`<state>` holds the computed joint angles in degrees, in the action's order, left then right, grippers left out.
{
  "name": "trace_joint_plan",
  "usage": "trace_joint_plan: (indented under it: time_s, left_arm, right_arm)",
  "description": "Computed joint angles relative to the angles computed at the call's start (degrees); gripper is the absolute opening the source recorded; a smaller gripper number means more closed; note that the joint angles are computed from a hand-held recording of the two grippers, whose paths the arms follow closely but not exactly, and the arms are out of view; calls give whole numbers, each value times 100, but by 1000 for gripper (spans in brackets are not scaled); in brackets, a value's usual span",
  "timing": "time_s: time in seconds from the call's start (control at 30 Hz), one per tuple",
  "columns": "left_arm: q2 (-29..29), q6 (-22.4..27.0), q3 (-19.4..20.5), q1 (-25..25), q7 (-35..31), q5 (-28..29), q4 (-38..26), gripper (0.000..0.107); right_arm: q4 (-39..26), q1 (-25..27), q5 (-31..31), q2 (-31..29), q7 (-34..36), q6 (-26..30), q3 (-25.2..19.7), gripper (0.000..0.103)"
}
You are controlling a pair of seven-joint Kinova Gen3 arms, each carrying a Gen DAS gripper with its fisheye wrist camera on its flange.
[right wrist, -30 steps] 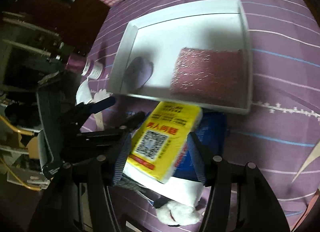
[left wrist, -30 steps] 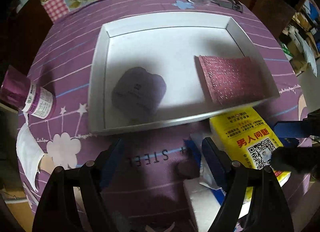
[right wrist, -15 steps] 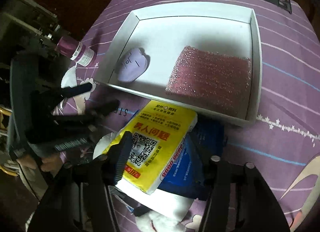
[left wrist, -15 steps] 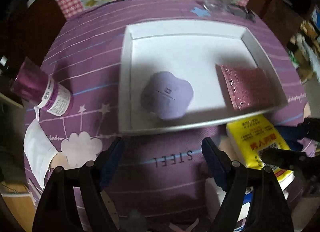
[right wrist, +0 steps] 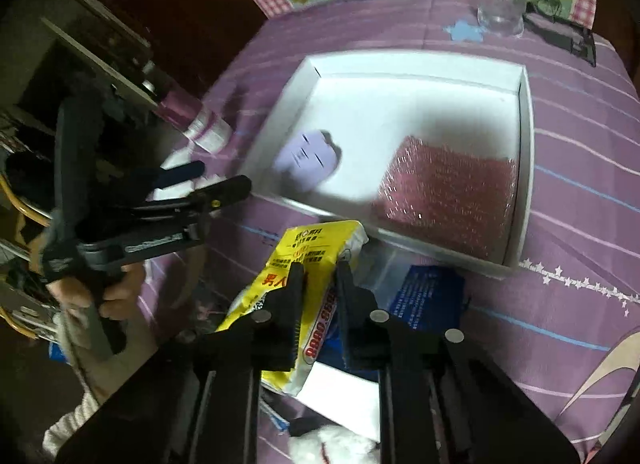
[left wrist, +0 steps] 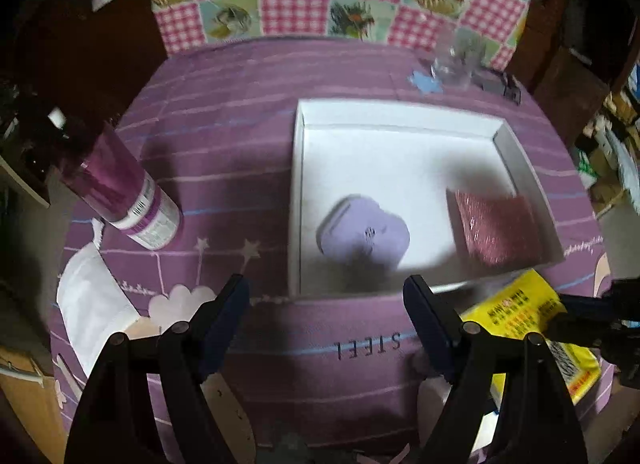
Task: Organize soft objects
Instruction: 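Grasp the yellow QR-code packet beside the tray with the right gripper, then place the yellow packet into the white tray and open the right gripper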
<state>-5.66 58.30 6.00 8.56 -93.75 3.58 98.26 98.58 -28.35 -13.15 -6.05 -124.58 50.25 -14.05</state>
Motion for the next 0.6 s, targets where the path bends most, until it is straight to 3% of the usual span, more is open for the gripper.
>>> trace_joint_plan:
  time_s: [0.1,0.2,0.27,0.4,0.5,0.6]
  left_arm:
    - [-324,-523,-121,-157,-257,496,261,80]
    - [-612,-1040,-834,253,-551,1190,570,80]
    - [-739,-1328,-1070,287,-670,1648,763,83]
    - [-862,-1730,-708,-223,-822,2043,1018,84]
    - [-840,-2062,-553,-167,-668,1835,1132,84]
    - [-730,-2169,-299,-166,-388,1442,1132,84]
  right_arm:
    - [204,57,-53,-299,-61,-369,24,17]
    - [447,139,-5,-521,-240,-796,14,17]
    - [711,279,46,-676,-478,-1241,-55,17]
    - [1135,554,185,-792,-986,-1937,-166,17]
    - [1422,657,372,-807,-1293,-2482,-225,17]
    - [1792,429,75,-781,-1157,-3181,46,17]
